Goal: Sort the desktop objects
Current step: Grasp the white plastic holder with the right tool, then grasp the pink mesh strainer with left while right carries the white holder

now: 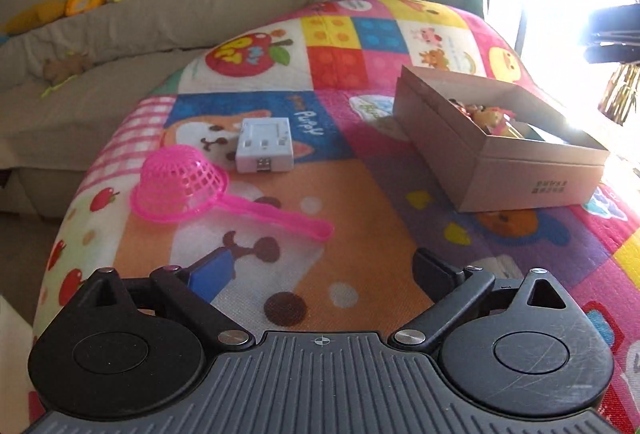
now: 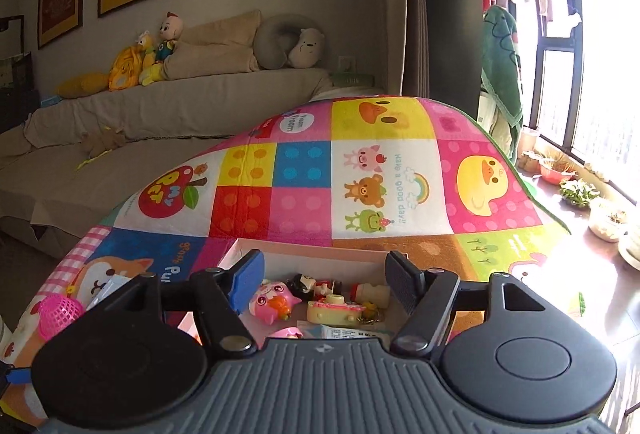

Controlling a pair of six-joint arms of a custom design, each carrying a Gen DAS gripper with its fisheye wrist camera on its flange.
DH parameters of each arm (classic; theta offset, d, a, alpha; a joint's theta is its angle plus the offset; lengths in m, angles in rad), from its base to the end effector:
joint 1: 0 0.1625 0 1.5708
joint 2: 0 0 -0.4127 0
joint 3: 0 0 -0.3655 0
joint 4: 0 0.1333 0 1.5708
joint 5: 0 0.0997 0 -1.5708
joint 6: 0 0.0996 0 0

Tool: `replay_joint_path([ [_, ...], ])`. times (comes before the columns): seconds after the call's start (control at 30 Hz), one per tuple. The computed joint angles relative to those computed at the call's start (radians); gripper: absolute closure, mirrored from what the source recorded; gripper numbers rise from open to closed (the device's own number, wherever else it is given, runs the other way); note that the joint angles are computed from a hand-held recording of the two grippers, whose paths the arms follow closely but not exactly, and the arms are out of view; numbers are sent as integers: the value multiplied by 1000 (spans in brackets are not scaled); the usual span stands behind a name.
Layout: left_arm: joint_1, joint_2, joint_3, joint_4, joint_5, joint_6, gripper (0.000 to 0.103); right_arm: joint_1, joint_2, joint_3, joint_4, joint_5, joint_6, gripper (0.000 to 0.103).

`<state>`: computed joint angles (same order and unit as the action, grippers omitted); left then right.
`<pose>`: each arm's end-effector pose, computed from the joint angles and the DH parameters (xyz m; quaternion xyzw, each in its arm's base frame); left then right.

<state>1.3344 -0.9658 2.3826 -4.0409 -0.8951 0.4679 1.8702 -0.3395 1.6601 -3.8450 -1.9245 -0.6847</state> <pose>0.0947 -0.4421 0.1890 0.1249 0.8230 -0.4380 0.3394 0.2754 -0.5571 -0.0270 0.3420 -0.8090 0.4135 0.2399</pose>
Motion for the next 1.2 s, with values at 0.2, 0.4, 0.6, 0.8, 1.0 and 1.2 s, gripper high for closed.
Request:
replay_joint_path([
  [0.2,-12,15,-16,-29,95,-25,3,18,21,31,91,38,-31,31],
  [0.4,22,-31,-14,3,112,-49,2,77,81,-113,403,92,46,29],
  [0.6,37,-38,-8,4,67,-72,1,117,264,-506,841,84,238,22],
  [0.8,53,-52,-5,15,34,-105,1,141,532,-984,1154,-48,313,27],
  [1.0,77,-75,3,22,-37,-123,1,156,466,-828,1070,-95,176,55],
  [1.2,103,-93,17,-6,-98,-163,1,144,286,-435,846,-107,44,55],
])
